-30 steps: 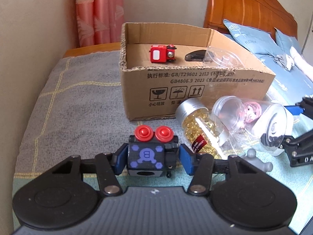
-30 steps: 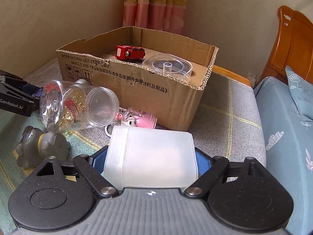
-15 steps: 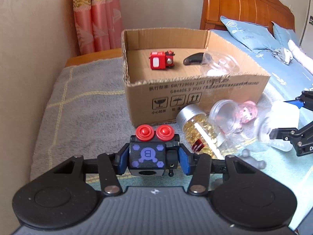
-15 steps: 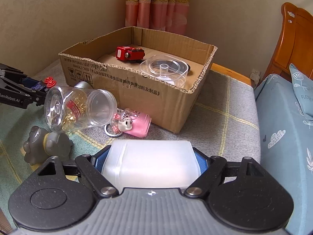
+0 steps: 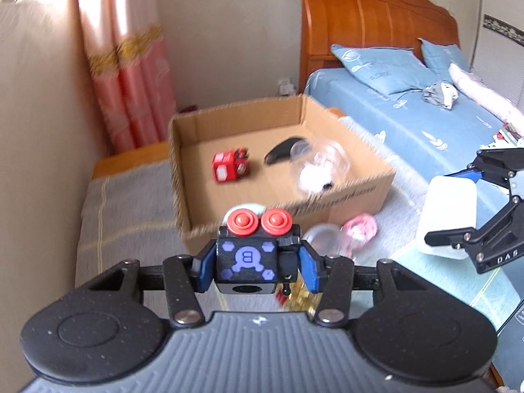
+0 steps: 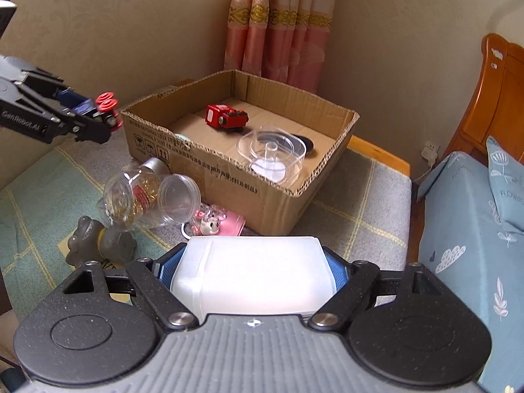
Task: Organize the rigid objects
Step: 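Carry the black cube and white bottle into the box and release both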
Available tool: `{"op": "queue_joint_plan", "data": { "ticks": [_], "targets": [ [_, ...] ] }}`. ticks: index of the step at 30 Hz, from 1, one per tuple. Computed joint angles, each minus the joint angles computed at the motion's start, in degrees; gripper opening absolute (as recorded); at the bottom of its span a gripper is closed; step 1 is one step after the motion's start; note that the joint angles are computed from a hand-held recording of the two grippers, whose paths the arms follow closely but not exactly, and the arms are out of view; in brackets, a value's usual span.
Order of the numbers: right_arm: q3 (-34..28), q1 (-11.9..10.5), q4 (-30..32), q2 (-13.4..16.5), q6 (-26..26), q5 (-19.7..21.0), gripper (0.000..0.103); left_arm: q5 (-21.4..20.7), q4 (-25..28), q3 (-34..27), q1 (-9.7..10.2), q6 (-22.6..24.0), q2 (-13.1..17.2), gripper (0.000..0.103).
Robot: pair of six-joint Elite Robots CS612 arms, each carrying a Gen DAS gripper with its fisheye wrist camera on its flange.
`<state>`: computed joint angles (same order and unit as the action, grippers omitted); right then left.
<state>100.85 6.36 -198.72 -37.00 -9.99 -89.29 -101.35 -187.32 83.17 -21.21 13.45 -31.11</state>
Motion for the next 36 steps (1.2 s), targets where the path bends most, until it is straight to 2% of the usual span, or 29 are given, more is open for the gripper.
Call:
{"op": "queue_joint_plan", "data": {
  "ticks": [6, 15, 16, 17, 18, 20, 23, 26, 32, 36],
  "targets": [
    [-0.3, -0.3, -1.3, -0.8, -1.1, 0.4, 0.087, -1.3, 2.0, -4.8, -0.87, 1.5, 1.4, 0.05],
    [-2.0, -0.7, -2.1, -1.2, -2.7, -0.6, 0.087, -2.8, 6.9, -11.3, -1.89, 0.7, 4.5, 0.051],
    [-2.3, -0.8, -1.9, -1.2, -2.8, -0.7, 0.087, -2.9, 7.0, -11.6, -1.91, 0.3, 4.8, 0.053],
    [-2.6, -0.8, -1.8, -1.1, -3.0, -0.8, 0.087, -3.1, 7.0, -11.8, -1.87, 0.2, 5.0, 0.066],
    [-3.0, -0.8, -1.6, -1.1, -3.1, -0.9, 0.087, -3.2, 6.3, -11.5, -1.85, 0.0, 5.1, 0.082],
    [-3.7, -0.9, -1.3, -0.9, -3.1, -0.8, 0.087, -2.6, 3.3, -10.1, -1.87, -0.4, 4.8, 0.091],
    [-4.9, -1.1, -0.6, -0.7, -3.0, -0.4, 0.087, -3.1, 1.2, -7.9, -1.62, -0.2, 3.8, 0.093],
    [-6.3, -1.2, 0.6, -0.4, -2.9, 0.2, 0.087, -2.0, -2.0, -5.3, -1.48, -1.0, 2.9, 0.099],
    [-10.9, -1.1, 5.7, 0.7, -4.1, 1.1, 0.087, 1.7, -7.2, -0.8, -1.06, -4.8, 1.4, 0.1],
    [-15.5, -1.0, 10.9, 2.1, -4.8, 2.3, 0.087, 2.4, -9.8, 1.3, -0.32, -8.1, 0.8, 0.1]
  ]
}}
